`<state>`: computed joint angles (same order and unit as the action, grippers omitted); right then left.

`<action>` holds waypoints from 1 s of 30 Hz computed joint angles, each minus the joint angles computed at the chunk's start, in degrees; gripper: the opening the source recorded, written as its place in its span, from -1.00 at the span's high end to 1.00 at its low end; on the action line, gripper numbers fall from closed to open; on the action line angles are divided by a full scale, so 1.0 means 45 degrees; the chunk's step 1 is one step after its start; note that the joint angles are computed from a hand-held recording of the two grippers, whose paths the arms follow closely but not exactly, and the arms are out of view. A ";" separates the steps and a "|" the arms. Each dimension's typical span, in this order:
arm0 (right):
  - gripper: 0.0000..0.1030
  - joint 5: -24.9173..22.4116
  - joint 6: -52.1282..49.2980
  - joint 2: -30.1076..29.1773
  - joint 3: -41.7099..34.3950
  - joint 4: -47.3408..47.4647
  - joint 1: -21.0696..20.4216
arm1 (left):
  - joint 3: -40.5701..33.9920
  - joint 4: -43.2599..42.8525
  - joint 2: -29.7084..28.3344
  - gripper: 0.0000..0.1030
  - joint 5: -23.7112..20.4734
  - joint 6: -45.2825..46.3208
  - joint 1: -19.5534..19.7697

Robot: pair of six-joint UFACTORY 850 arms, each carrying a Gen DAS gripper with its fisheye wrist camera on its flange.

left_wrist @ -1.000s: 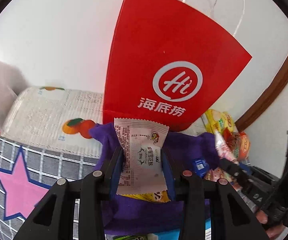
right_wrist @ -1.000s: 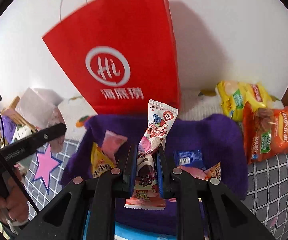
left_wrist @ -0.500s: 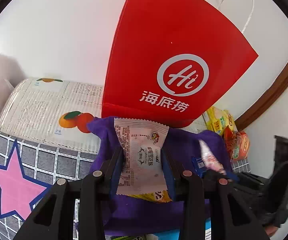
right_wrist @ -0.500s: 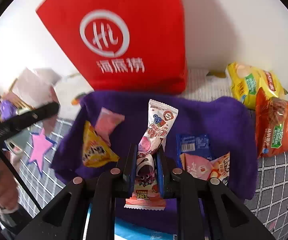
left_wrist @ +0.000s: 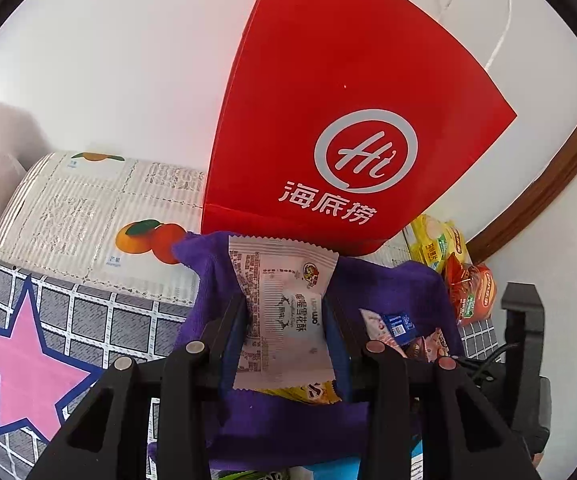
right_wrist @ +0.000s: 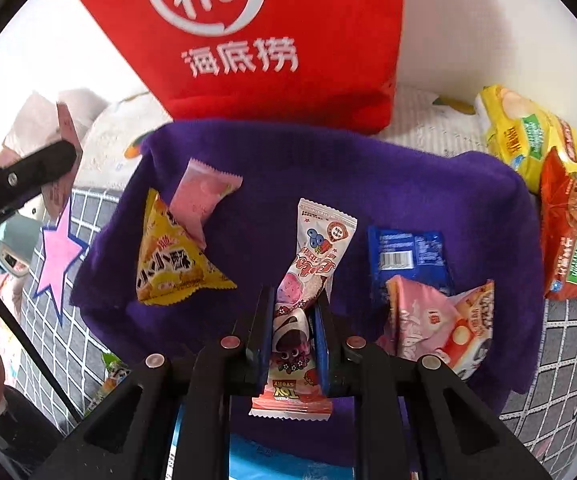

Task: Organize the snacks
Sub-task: 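Open the right tool to drop the candy stick while the left tool releases the pink-white packet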

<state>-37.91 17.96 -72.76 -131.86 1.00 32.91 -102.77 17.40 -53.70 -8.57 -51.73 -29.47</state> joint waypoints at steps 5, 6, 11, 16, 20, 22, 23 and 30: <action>0.64 -0.0815 -0.0233 -0.0679 -0.1002 0.0018 0.0033 | -0.0309 -0.0380 -0.0205 0.30 -0.0369 0.0401 -0.0031; 0.63 -0.0907 -0.0241 -0.0757 -0.1110 0.0008 0.0028 | -0.0343 -0.0507 -0.0230 0.30 -0.0416 0.0503 -0.0027; 0.62 -0.0982 -0.0168 -0.0853 -0.1220 -0.0189 0.0011 | -0.0667 -0.1373 -0.0470 0.30 -0.0780 0.1322 -0.0033; 0.36 -0.1109 0.0069 -0.1092 -0.1611 -0.0632 0.0106 | -0.0842 -0.1654 -0.0603 0.30 -0.1009 0.1714 -0.0074; 0.23 -0.0637 0.0167 -0.0650 -0.0940 -0.0804 0.0142 | -0.0892 -0.1795 -0.0647 0.30 -0.1070 0.1923 -0.0105; 0.23 0.0046 0.0243 -0.0030 0.0000 -0.0878 0.0138 | -0.0990 -0.1947 -0.0715 0.30 -0.1171 0.2145 -0.0117; 0.23 0.0407 0.0283 0.0325 0.0512 -0.0897 0.0123 | -0.1049 -0.2088 -0.0760 0.30 -0.1237 0.2301 -0.0115; 0.23 0.2509 0.1193 0.2349 0.3376 -0.1396 -0.0016 | -0.1203 -0.2456 -0.0932 0.30 -0.1414 0.2320 -0.0028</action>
